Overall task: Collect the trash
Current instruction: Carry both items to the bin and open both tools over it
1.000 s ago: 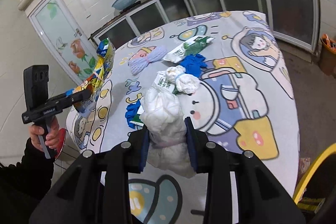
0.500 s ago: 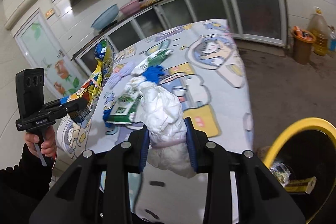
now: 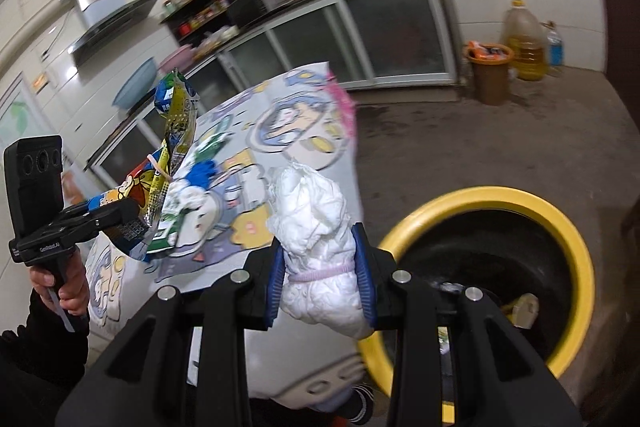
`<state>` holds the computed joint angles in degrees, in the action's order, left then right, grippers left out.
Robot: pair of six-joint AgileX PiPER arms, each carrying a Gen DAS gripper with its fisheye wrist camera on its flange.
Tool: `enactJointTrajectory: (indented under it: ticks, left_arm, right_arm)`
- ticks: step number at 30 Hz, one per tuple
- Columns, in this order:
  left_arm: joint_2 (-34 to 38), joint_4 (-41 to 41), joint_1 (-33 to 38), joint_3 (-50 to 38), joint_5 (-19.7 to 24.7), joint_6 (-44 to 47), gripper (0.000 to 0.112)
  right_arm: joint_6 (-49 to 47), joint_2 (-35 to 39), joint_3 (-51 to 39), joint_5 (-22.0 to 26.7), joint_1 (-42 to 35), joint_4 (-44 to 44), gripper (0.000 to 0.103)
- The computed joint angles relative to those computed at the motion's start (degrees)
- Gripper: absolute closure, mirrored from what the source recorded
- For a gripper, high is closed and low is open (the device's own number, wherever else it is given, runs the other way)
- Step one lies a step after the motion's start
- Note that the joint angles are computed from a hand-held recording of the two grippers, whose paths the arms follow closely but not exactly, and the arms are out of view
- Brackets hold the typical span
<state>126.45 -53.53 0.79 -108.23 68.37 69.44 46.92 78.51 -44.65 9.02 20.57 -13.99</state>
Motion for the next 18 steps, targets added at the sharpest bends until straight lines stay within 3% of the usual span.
enactJointTrajectory:
  ticks: [12,18]
  left_arm:
    - [1.19,1.10,-11.60,1.20,-1.64,-1.73,0.079]
    - [3.15,2.47,-16.76,0.37,-3.73,-3.94,0.079]
  right_arm:
    - [22.08,-7.15,12.41,-1.16,-7.54,-19.89,0.072]
    - [11.44,-6.16,16.18,-5.19,-11.89,-8.67,0.072]
